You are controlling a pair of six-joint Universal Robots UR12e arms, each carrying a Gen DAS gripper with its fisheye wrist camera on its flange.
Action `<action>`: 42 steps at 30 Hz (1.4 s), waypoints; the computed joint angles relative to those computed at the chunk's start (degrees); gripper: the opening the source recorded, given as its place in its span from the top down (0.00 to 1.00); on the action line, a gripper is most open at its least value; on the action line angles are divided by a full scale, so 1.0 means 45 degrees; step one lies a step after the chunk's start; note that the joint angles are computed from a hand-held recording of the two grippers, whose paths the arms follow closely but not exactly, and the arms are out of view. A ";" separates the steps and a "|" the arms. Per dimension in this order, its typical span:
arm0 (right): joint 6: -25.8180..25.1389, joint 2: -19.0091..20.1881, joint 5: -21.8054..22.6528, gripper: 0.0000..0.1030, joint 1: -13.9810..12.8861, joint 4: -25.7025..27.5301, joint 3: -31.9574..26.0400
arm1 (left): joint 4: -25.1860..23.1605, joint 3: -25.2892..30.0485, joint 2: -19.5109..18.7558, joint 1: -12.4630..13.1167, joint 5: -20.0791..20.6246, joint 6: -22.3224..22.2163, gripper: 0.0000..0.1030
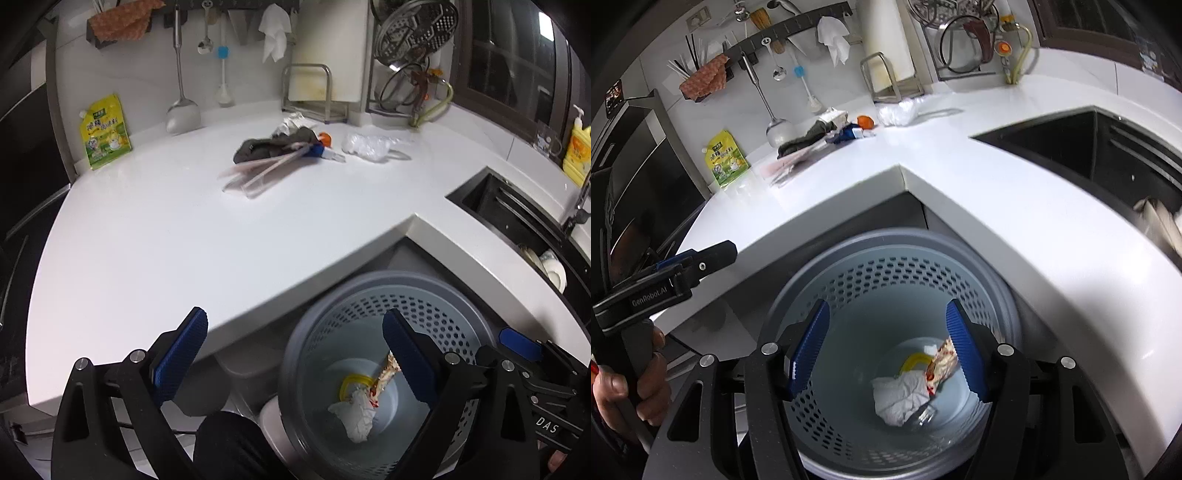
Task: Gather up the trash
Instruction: 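Open both tools to drop the wrapper and tissue into the bin, then reach the right tool to the clear plastic bag while the left tool approaches the grey cloth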
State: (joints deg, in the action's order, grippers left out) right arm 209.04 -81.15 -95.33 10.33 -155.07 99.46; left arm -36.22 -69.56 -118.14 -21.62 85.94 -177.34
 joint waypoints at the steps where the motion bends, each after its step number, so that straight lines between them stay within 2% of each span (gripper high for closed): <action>1: -0.0082 0.0037 0.0017 0.38 -0.0027 -0.0013 -0.0085 | 0.0064 0.0052 -0.0019 0.0012 0.0052 -0.0011 0.07; 7: -0.0613 0.0322 0.0030 0.36 -0.0214 -0.0200 -0.0678 | 0.0428 0.0870 -0.0444 0.0115 0.0507 -0.0172 0.06; 15: -0.1249 0.0929 -0.0213 0.33 -0.0659 -0.0130 -0.1764 | 0.0247 0.2944 -0.1601 0.0221 0.1019 -0.0496 0.06; 25: -0.1995 0.1940 -0.0069 0.31 -0.1290 0.0046 -0.3349 | -0.1137 0.6034 -0.3341 0.0311 0.1259 -0.0934 0.06; 33: -0.2424 0.3061 0.0440 0.31 -0.1698 0.0815 -0.4992 | -0.2384 0.8334 -0.4706 0.0254 0.1499 -0.0966 0.06; 42: -0.2992 0.4218 0.0672 0.31 -0.1925 0.1881 -0.6768 | -0.3260 0.9740 -0.5536 0.0298 0.1322 -0.1077 0.06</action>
